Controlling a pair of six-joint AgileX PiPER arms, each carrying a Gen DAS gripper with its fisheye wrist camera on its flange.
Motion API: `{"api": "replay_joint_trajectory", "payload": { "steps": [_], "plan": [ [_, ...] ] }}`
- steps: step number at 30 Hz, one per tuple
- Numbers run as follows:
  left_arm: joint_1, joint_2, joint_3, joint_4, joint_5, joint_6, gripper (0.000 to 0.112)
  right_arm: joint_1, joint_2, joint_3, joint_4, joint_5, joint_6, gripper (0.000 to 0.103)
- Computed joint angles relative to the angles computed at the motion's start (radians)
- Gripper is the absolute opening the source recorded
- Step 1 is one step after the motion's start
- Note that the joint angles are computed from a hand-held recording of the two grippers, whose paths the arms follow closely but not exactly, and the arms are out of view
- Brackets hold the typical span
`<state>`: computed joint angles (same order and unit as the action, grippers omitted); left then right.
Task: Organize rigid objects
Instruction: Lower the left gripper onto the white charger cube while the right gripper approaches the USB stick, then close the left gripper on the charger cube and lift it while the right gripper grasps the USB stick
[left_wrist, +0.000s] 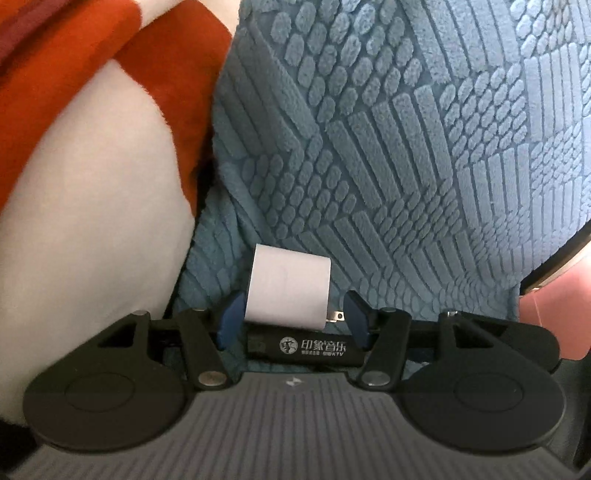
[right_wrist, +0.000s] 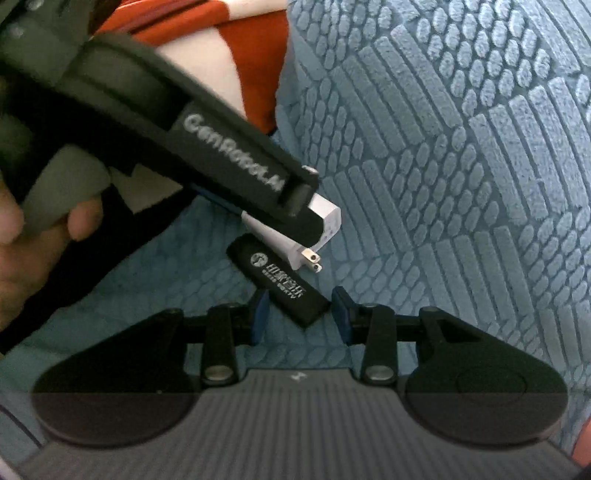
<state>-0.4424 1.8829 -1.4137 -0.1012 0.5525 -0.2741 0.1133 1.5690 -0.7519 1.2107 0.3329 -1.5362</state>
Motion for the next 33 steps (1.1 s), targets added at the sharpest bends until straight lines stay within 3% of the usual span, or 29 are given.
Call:
{"api": "replay_joint_trajectory", "payload": {
  "steps": [2,5,12,17,19,24,28,30,31,33],
  "plan": [
    [-0.003,0.013,-0.015,0.015,0.017,-0.008,0.065,0.008,0.003,0.002,0.016,-0.008,-0.021,0.041],
    [-0.017,0.013,-0.010,0.046,0.030,-0.023,0.065,0.012,0.004,-0.014,-0.077,0.007,0.070,0.039],
    [-0.019,0.020,-0.014,0.069,0.020,-0.088,0.059,0.041,-0.054,-0.039,-0.432,0.026,0.404,0.032],
    [-0.027,0.001,-0.016,0.093,0.048,-0.145,0.058,0.069,-0.121,-0.032,-0.619,0.023,0.588,0.013],
    [-0.035,-0.012,-0.006,0.107,0.043,-0.169,0.058,0.063,-0.144,-0.030,-0.692,0.062,0.669,0.011],
    [-0.046,-0.055,0.047,0.153,0.027,-0.258,0.058,0.012,-0.194,0.015,-0.622,0.078,0.620,0.011],
    [-0.054,-0.069,0.067,0.177,0.019,-0.281,0.058,-0.038,-0.198,0.010,-0.436,0.098,0.432,0.015],
    [-0.045,-0.086,0.084,0.163,0.018,-0.261,0.058,-0.025,-0.183,-0.011,-0.435,0.097,0.423,0.028],
    [-0.039,-0.087,0.086,0.157,0.018,-0.257,0.058,-0.015,-0.175,-0.012,-0.421,0.081,0.402,0.042],
    [-0.016,-0.084,0.070,0.122,0.028,-0.225,0.058,-0.014,-0.157,-0.004,-0.334,0.069,0.301,0.045]
  ]
}}
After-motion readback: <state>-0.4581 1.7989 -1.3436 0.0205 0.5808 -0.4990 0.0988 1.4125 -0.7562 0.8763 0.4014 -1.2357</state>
